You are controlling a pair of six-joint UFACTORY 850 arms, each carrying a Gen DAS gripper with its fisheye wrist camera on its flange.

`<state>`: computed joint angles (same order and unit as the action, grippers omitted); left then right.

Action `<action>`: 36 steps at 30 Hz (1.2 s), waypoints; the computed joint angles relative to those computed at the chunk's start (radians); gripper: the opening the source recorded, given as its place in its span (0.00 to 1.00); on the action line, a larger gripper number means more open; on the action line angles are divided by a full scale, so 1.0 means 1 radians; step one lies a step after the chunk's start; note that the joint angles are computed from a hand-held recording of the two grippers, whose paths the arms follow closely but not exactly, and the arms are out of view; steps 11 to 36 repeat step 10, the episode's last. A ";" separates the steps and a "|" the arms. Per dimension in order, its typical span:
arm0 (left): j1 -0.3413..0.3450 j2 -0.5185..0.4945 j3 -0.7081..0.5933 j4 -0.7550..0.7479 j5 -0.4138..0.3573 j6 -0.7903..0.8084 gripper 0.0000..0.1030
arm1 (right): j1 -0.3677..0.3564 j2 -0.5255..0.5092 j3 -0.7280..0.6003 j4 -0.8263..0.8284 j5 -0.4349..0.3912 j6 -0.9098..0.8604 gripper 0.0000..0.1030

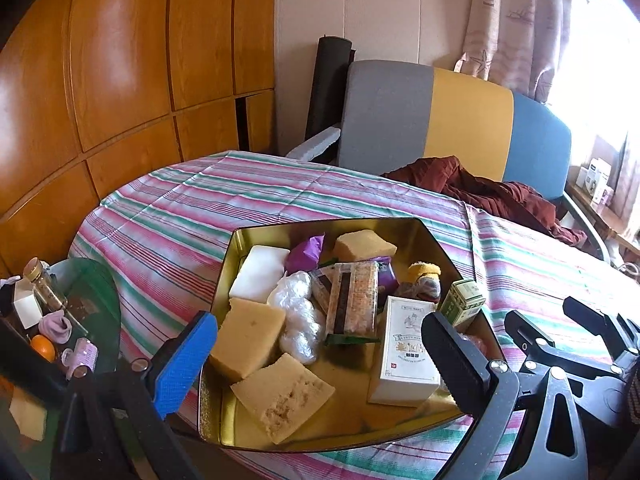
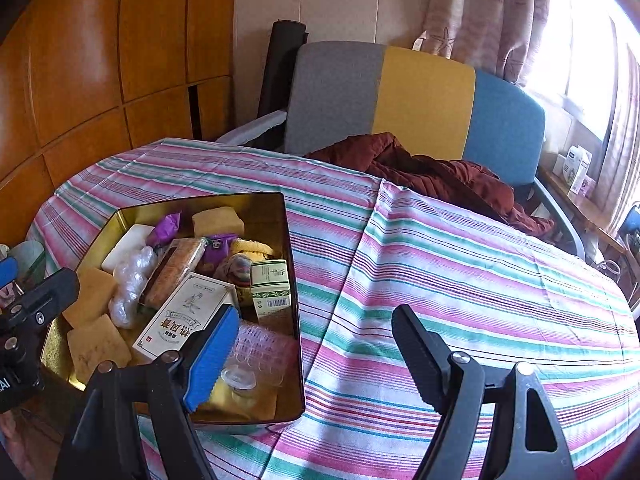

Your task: Organize objects

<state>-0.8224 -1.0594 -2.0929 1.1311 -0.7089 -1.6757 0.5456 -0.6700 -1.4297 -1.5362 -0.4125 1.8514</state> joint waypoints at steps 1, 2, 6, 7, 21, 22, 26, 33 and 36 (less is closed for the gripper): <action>0.000 0.000 0.001 -0.001 0.000 -0.001 1.00 | 0.001 0.001 0.001 0.001 0.000 -0.003 0.78; 0.001 0.001 0.002 -0.002 0.004 -0.003 1.00 | 0.001 0.000 0.000 0.004 0.000 -0.009 0.78; 0.003 0.009 0.019 0.007 0.009 -0.021 1.00 | 0.004 -0.005 -0.006 0.017 -0.001 -0.025 0.78; 0.003 0.008 0.020 0.011 0.007 -0.024 1.00 | 0.004 -0.007 -0.008 0.022 0.000 -0.030 0.78; 0.004 0.010 0.025 0.007 0.008 -0.023 1.00 | 0.003 -0.008 -0.009 0.025 0.006 -0.036 0.78; 0.004 0.010 0.025 0.007 0.008 -0.023 1.00 | 0.003 -0.008 -0.009 0.025 0.006 -0.036 0.78; 0.004 0.010 0.025 0.007 0.008 -0.023 1.00 | 0.003 -0.008 -0.009 0.025 0.006 -0.036 0.78; 0.004 0.010 0.025 0.007 0.008 -0.023 1.00 | 0.003 -0.008 -0.009 0.025 0.006 -0.036 0.78; 0.004 0.010 0.025 0.007 0.008 -0.023 1.00 | 0.003 -0.008 -0.009 0.025 0.006 -0.036 0.78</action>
